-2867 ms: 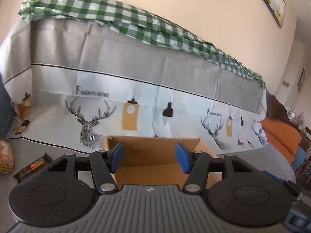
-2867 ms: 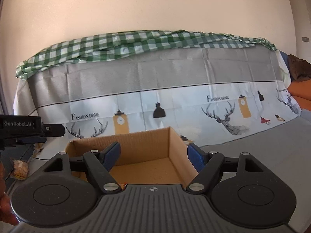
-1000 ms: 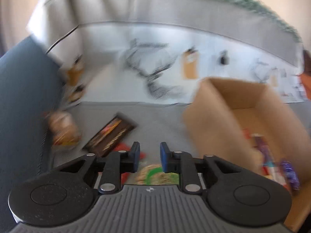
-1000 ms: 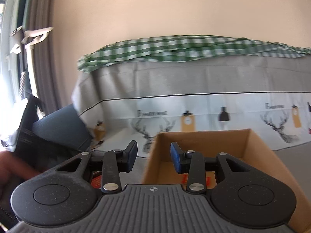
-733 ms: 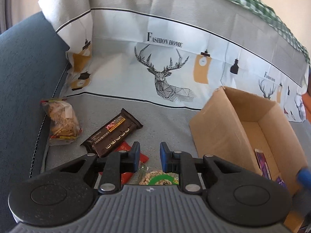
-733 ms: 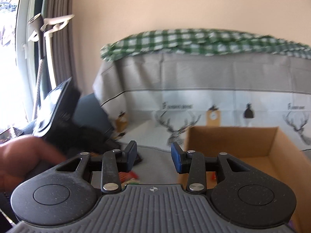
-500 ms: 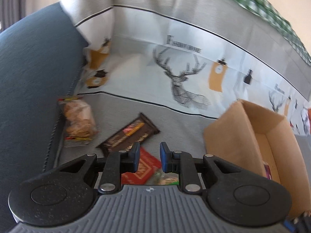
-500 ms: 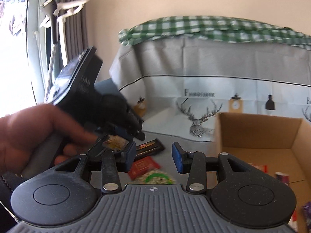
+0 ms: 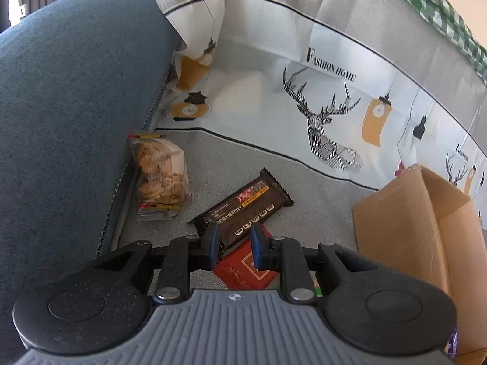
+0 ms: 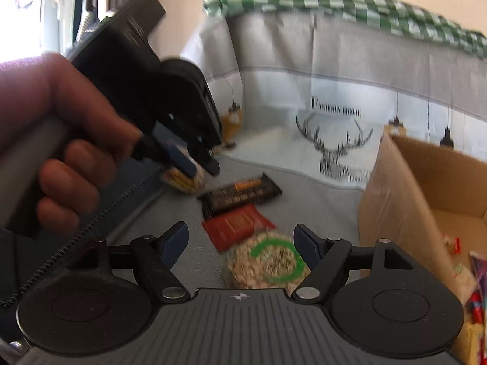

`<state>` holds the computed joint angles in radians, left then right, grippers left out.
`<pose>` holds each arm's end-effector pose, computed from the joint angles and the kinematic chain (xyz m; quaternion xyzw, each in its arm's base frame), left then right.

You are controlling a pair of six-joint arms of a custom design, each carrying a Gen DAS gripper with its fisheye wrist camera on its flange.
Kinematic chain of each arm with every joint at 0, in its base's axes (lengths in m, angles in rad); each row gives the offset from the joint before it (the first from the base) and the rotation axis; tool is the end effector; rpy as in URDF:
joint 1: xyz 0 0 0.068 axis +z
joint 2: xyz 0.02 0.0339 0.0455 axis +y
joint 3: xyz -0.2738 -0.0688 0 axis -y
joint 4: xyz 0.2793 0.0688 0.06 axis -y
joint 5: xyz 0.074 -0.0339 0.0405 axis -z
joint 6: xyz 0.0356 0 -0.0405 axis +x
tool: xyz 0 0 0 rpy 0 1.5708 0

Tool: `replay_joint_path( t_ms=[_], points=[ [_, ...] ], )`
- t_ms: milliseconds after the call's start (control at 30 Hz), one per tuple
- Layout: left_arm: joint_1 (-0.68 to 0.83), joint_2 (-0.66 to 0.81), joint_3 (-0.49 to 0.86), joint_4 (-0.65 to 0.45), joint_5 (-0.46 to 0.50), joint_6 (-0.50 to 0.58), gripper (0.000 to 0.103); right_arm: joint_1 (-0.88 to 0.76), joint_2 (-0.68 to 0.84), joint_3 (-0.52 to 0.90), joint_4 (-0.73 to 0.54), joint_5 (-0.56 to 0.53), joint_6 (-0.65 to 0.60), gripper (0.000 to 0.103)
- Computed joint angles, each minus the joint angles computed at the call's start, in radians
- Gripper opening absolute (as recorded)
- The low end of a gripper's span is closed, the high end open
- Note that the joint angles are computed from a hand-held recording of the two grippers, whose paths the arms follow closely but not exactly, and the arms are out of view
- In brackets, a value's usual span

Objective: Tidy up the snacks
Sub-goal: 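Grasp the peanut cake with the right gripper while left grasps dark chocolate wafer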

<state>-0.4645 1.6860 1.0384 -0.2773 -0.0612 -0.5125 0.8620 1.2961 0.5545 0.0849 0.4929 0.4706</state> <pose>0.3374 -0.1666 0.1774 -0.0325 0.9474 -0.1232 0.2937 0.1922 0.1983 0.1683 -0.0636 0.8746 0.0924 0.4717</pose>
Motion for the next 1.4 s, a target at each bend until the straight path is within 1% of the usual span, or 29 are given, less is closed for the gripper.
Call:
replay_joint_path(
  t_ms=[67, 167, 200, 233, 300, 467, 567, 633, 700, 833, 933, 1033, 1300, 1400],
  points=[
    [-0.005, 0.022, 0.013, 0.004, 0.000, 0.010, 0.025, -0.024, 0.033, 0.022, -0.019, -0.032, 0.006, 0.086],
    [-0.013, 0.057, 0.034, 0.010, -0.011, 0.017, 0.030, -0.047, 0.072, 0.045, -0.032, -0.050, 0.021, 0.090],
    [-0.016, 0.070, 0.040, 0.017, -0.015, 0.019, 0.034, -0.057, 0.084, 0.055, -0.038, -0.070, 0.020, 0.091],
    [-0.019, 0.082, 0.044, 0.029, -0.019, 0.026, 0.039, -0.064, 0.099, 0.063, -0.041, -0.076, 0.020, 0.092],
    [-0.027, 0.115, 0.067, 0.027, -0.037, 0.038, 0.045, -0.073, 0.124, 0.078, -0.045, -0.078, 0.028, 0.093],
    [-0.032, 0.174, 0.108, 0.060, -0.072, 0.104, 0.052, -0.113, 0.170, 0.123, -0.090, -0.124, 0.034, 0.095],
    [-0.023, 0.208, 0.134, 0.078, -0.070, 0.129, 0.061, -0.136, 0.197, 0.142, -0.101, -0.150, 0.044, 0.095],
    [-0.015, 0.237, 0.161, 0.070, -0.063, 0.142, 0.069, -0.149, 0.216, 0.156, -0.115, -0.163, 0.050, 0.096],
    [-0.012, 0.271, 0.196, 0.045, -0.065, 0.155, 0.074, -0.162, 0.240, 0.179, -0.141, -0.177, 0.057, 0.096],
    [-0.018, 0.328, 0.253, -0.006, -0.088, 0.193, 0.077, -0.180, 0.271, 0.211, -0.178, -0.196, 0.061, 0.096],
    [-0.016, 0.344, 0.262, 0.000, -0.086, 0.203, 0.082, -0.192, 0.291, 0.228, -0.191, -0.211, 0.078, 0.096],
    [-0.015, 0.355, 0.269, 0.008, -0.086, 0.197, 0.083, -0.202, 0.309, 0.244, -0.204, -0.227, 0.089, 0.096],
    [-0.027, 0.379, 0.296, 0.004, -0.100, 0.193, 0.084, -0.211, 0.330, 0.256, -0.214, -0.253, 0.094, 0.096],
    [-0.030, 0.384, 0.298, 0.001, -0.109, 0.194, 0.084, -0.208, 0.330, 0.256, -0.211, -0.252, 0.084, 0.092]
  ],
)
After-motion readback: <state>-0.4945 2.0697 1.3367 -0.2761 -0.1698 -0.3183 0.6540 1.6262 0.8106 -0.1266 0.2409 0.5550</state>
